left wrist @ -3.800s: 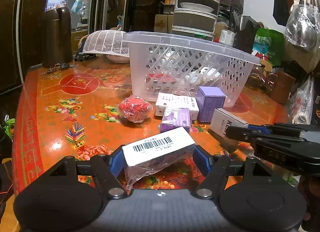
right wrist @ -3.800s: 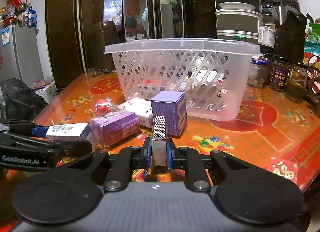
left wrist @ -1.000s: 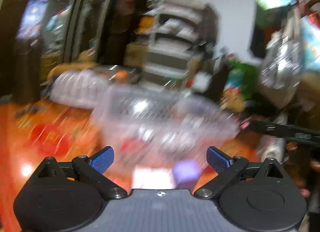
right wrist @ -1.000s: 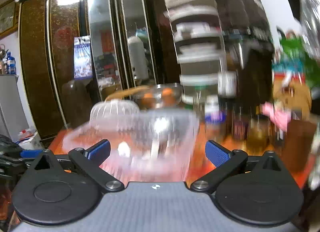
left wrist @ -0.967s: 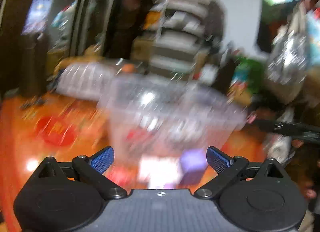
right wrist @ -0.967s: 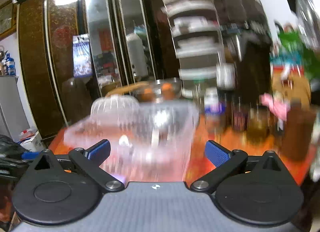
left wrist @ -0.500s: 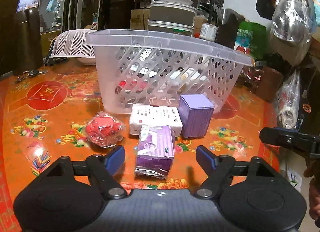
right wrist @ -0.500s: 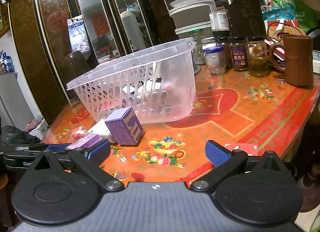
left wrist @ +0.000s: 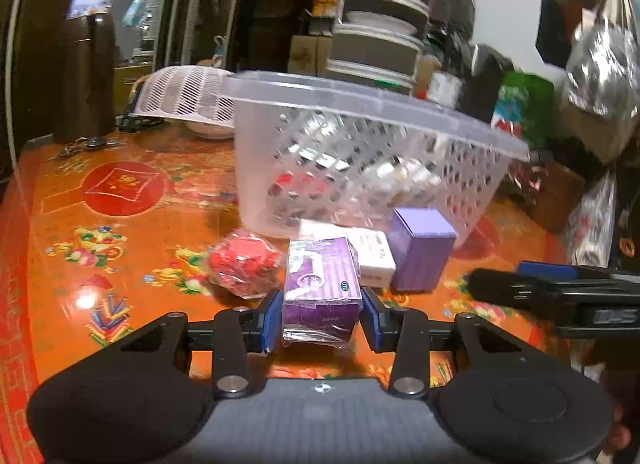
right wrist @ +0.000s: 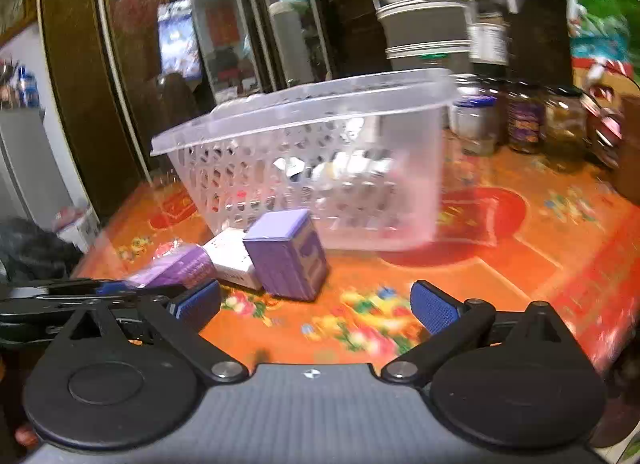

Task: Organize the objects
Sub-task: 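Grasp the lavender box with the left gripper while the right gripper grasps the purple cube box, then carry both purple boxes over the clear basket and open both grippers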

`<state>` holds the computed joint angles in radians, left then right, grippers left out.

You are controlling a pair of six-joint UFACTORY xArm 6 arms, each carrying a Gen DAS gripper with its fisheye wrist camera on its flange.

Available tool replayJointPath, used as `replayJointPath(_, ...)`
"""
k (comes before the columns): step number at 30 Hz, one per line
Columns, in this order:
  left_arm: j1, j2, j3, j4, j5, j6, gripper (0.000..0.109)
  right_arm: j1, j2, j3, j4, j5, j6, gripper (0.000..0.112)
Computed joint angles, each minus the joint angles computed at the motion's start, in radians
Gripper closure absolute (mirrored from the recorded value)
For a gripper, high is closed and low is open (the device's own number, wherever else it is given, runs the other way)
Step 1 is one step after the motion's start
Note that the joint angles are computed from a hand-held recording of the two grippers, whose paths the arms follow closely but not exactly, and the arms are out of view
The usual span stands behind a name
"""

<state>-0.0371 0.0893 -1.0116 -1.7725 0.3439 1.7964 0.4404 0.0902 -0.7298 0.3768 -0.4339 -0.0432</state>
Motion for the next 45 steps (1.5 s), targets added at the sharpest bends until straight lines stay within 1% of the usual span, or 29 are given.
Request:
replayJointPath(1, 0.005, 0.000, -0.002, -0.004, 0.004, -0.002, 0.063, 0.010, 0.019, -0.032, 0.032, 0.014, -0.032, 0.009)
replayJointPath(3, 0.015, 0.000, -0.005, -0.032, 0.011, 0.011, 0.063, 0.017, 0.047, -0.073, 0.049, 0.020, -0.051, 0.013)
replayJointPath(5, 0.022, 0.003, -0.008, -0.035, 0.017, 0.004, 0.063, 0.044, 0.072, -0.122, 0.162, 0.035, -0.160, 0.030)
replayJointPath(6, 0.026, 0.005, -0.009, -0.031, 0.024, -0.004, 0.063, 0.054, 0.084, -0.146, 0.214, 0.048, -0.211, 0.034)
replayJointPath(8, 0.031, 0.005, -0.009, -0.027, 0.033, -0.009, 0.063, 0.064, 0.100, -0.178, 0.263, 0.071, -0.259, 0.040)
replayJointPath(9, 0.030, 0.004, -0.007, -0.032, 0.034, -0.001, 0.063, 0.071, 0.108, -0.190, 0.297, 0.074, -0.292, 0.041)
replayJointPath(13, 0.029, 0.001, -0.004, -0.046, 0.036, 0.023, 0.063, 0.116, 0.138, -0.255, 0.532, 0.067, -0.508, 0.042)
replayJointPath(14, 0.029, 0.001, -0.004, -0.044, 0.037, 0.021, 0.063, 0.119, 0.141, -0.261, 0.552, 0.066, -0.524, 0.045)
replayJointPath(17, 0.030, 0.001, -0.003, -0.044, 0.040, 0.024, 0.063, 0.139, 0.162, -0.314, 0.716, 0.065, -0.683, 0.051)
replayJointPath(19, 0.030, 0.000, -0.003, -0.045, 0.040, 0.026, 0.063, 0.143, 0.167, -0.326, 0.748, 0.064, -0.715, 0.051)
replayJointPath(20, 0.029, 0.000, -0.002, -0.047, 0.039, 0.029, 0.063, 0.148, 0.170, -0.335, 0.776, 0.058, -0.744, 0.051)
replayJointPath(21, 0.029, -0.001, -0.001, -0.050, 0.038, 0.032, 0.063, 0.157, 0.177, -0.354, 0.832, 0.051, -0.801, 0.051)
replayJointPath(24, 0.029, -0.002, 0.000, -0.046, 0.039, 0.029, 0.063, 0.168, 0.186, -0.377, 0.893, 0.040, -0.862, 0.051)
replayJointPath(25, 0.030, -0.003, 0.000, -0.045, 0.039, 0.028, 0.063, 0.169, 0.186, -0.377, 0.894, 0.038, -0.862, 0.052)
replayJointPath(27, 0.030, -0.001, -0.001, -0.042, 0.039, 0.025, 0.063, 0.169, 0.184, -0.371, 0.881, 0.031, -0.840, 0.063)
replayJointPath(30, 0.030, -0.001, -0.002, -0.044, 0.039, 0.027, 0.063, 0.178, 0.179, -0.368, 0.905, 0.011, -0.866, 0.064)
replayJointPath(34, 0.030, -0.002, -0.001, -0.051, 0.039, 0.034, 0.063, 0.186, 0.139, -0.307, 0.848, -0.024, -0.812, 0.064)
replayJointPath(35, 0.030, -0.003, -0.001, -0.057, 0.038, 0.041, 0.063, 0.184, 0.125, -0.284, 0.819, -0.032, -0.780, 0.064)
replayJointPath(39, 0.030, -0.020, 0.013, -0.131, 0.049, 0.130, 0.063, 0.171, 0.048, -0.146, 0.625, -0.078, -0.582, 0.064)
replayJointPath(40, 0.030, -0.026, 0.018, -0.147, 0.054, 0.152, 0.063, 0.159, 0.017, -0.092, 0.532, -0.086, -0.493, 0.064)
replayJointPath(43, 0.028, -0.045, 0.035, -0.212, 0.070, 0.242, 0.063, 0.125, -0.048, 0.021, 0.336, -0.114, -0.311, 0.064)
replayJointPath(45, 0.028, -0.059, 0.050, -0.245, 0.086, 0.292, 0.063, 0.077, -0.087, 0.096, 0.140, -0.135, -0.137, 0.064)
